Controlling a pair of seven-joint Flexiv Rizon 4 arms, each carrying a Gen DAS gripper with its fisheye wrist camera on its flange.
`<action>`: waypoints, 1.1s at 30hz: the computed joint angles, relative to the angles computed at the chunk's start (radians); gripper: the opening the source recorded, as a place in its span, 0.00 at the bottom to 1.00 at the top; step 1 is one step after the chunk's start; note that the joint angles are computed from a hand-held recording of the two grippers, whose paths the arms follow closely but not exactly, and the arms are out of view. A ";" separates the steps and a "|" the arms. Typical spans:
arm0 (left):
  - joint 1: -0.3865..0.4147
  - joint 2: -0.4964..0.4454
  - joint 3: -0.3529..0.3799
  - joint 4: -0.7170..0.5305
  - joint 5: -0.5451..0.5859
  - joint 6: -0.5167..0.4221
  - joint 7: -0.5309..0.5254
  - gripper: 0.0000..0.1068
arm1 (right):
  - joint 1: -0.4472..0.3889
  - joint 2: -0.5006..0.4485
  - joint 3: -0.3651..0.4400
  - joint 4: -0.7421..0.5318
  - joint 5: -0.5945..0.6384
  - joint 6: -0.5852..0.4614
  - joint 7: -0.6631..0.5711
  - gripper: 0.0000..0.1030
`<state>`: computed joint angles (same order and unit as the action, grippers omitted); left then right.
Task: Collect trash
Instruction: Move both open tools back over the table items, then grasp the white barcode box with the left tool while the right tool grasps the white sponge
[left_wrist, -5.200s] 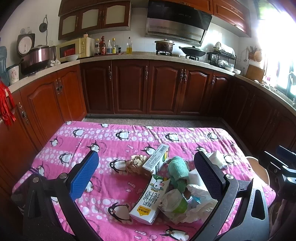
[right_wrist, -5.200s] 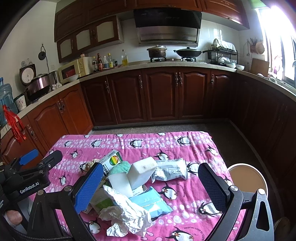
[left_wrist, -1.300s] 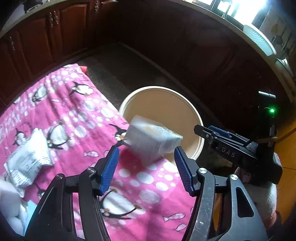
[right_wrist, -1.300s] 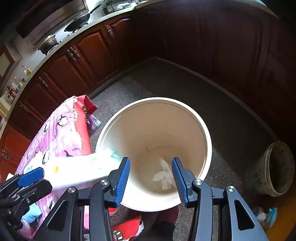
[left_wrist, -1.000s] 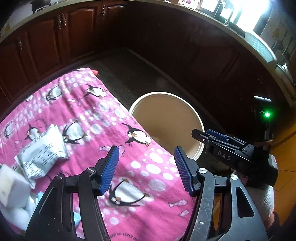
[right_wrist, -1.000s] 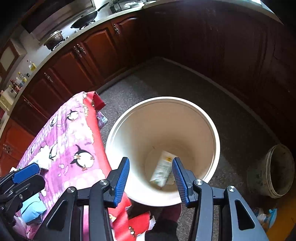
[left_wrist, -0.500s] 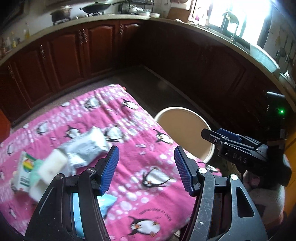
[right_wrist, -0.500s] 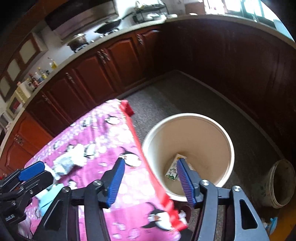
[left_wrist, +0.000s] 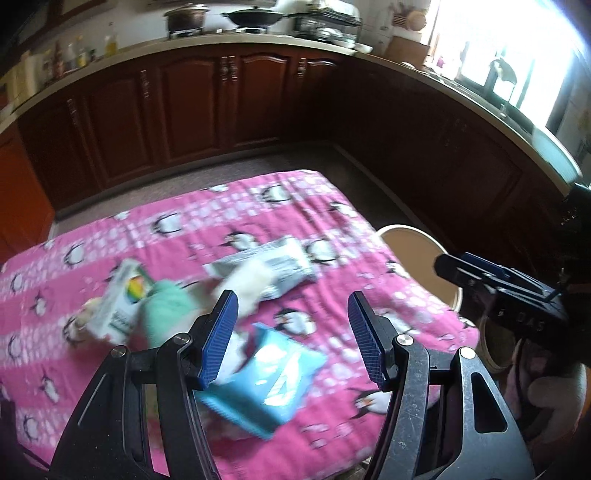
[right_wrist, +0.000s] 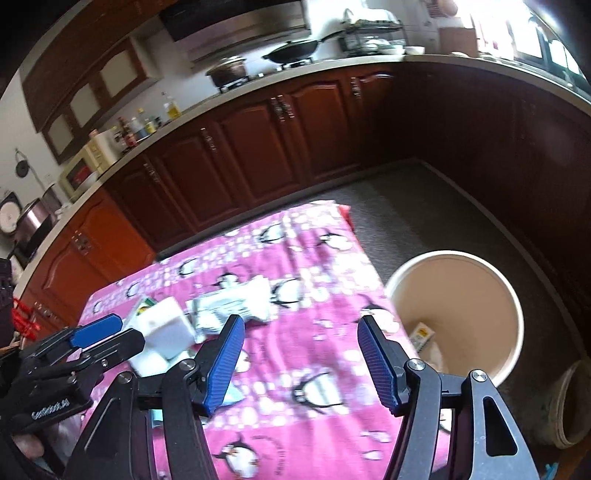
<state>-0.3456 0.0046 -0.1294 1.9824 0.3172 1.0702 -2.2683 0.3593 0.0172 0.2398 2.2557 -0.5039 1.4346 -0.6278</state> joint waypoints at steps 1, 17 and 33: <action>0.003 0.015 0.009 0.017 -0.006 0.002 0.005 0.57 | 0.006 -0.005 0.004 -0.007 0.007 -0.002 -0.009 0.60; 0.168 0.172 0.086 0.294 -0.202 0.051 0.204 0.63 | 0.115 -0.163 0.104 -0.195 0.425 -0.100 -0.344 0.62; 0.207 -0.055 0.097 0.102 -0.079 -0.048 0.224 0.63 | 0.135 -0.337 0.138 -0.457 0.674 -0.213 -0.379 0.68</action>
<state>-0.1382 -0.0504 -0.0323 2.0844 0.2385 1.0219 -2.0440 0.4940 -0.3200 0.3782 1.7982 0.1706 1.2218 -1.0068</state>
